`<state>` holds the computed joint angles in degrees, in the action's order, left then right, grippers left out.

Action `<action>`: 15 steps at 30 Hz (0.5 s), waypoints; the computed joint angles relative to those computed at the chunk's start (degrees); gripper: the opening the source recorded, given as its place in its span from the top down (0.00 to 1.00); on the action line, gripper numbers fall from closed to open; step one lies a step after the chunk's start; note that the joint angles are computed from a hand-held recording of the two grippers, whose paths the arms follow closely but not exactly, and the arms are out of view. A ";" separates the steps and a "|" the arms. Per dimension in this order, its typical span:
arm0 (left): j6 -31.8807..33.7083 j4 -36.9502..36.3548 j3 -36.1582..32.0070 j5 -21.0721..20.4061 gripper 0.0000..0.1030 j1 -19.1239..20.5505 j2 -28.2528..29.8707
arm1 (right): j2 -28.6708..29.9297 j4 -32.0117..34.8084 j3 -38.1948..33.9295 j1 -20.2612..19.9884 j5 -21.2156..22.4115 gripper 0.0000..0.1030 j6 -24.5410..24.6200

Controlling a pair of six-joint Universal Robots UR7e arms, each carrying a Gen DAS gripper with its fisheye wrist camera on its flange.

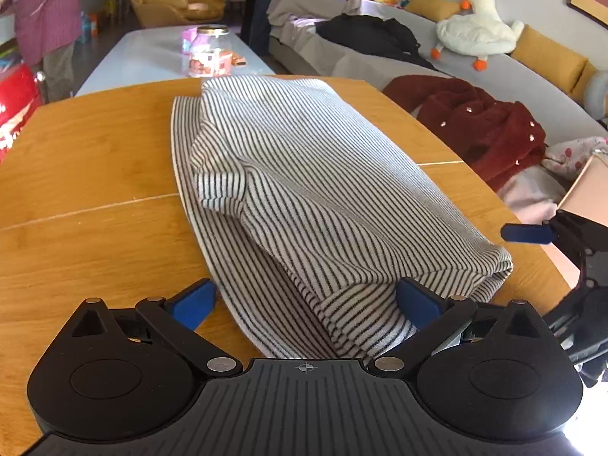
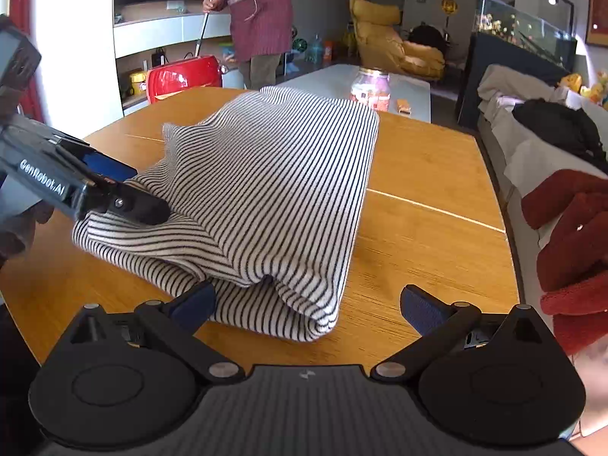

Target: Fold clothes

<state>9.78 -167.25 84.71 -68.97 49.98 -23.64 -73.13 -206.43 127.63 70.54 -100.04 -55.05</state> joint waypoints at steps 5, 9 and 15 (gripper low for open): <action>0.62 -0.39 0.37 0.04 0.00 0.12 -0.11 | -2.38 -3.39 0.55 -0.57 7.40 0.00 2.20; 0.88 -1.27 0.68 0.23 0.00 0.00 0.05 | 0.18 -3.45 -4.41 0.42 6.39 0.00 7.54; 0.83 -1.39 0.91 0.27 0.00 -0.11 -0.03 | 6.57 -1.51 -11.07 1.78 -0.28 0.12 6.27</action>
<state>10.61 -168.64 85.62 -68.71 49.86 -23.67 -66.56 -207.94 116.56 72.33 -100.32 -48.78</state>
